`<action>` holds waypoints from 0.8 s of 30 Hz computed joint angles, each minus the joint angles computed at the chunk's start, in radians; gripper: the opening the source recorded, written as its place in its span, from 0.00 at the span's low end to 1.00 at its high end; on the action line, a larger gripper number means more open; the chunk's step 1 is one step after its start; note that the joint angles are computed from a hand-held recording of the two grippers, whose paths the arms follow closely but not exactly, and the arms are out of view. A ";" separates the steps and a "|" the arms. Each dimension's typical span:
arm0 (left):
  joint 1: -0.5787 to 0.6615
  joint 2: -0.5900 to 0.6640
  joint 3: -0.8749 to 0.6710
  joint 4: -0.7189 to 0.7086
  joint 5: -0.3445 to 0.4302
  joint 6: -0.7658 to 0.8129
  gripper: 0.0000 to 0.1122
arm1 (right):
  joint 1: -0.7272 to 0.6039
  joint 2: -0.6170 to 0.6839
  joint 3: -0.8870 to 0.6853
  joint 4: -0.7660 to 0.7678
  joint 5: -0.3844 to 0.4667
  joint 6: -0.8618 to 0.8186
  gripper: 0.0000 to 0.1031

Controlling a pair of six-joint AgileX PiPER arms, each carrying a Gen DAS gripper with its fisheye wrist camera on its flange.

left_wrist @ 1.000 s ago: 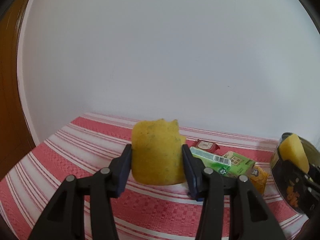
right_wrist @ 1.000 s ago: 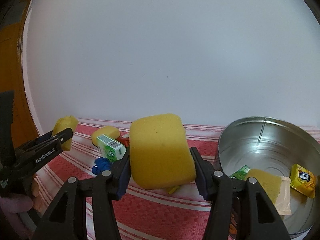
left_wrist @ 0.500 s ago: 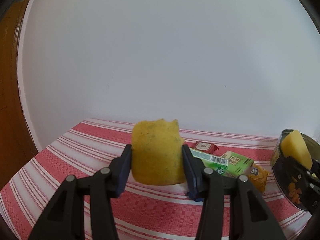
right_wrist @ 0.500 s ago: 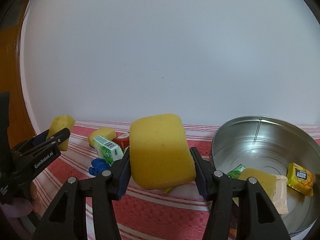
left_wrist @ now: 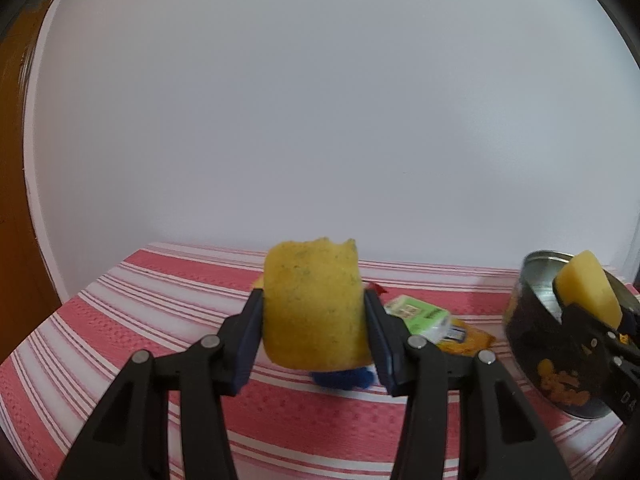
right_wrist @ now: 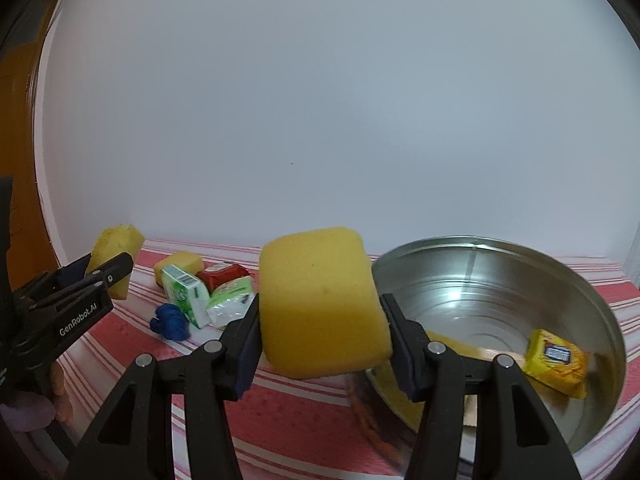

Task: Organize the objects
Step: 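Lift both sponges and carry them over the metal tin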

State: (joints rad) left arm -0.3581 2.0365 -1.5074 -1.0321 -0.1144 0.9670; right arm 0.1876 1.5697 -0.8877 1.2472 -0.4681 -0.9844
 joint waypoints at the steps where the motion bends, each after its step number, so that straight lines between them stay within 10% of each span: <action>1: -0.010 -0.004 0.005 -0.015 -0.004 0.015 0.43 | -0.008 -0.008 0.010 -0.007 0.003 0.003 0.56; 15: -0.183 -0.061 0.083 0.202 -0.064 -0.229 0.43 | -0.172 -0.110 0.120 -0.120 0.041 0.054 0.56; 24: -0.270 -0.047 0.039 0.014 -0.079 -0.055 0.43 | -0.321 -0.136 0.139 -0.221 0.114 0.101 0.56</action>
State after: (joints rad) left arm -0.6276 1.9899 -1.4680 -1.0185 -0.1937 0.9120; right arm -0.1336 1.4340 -0.7487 1.0266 -0.3538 -0.8838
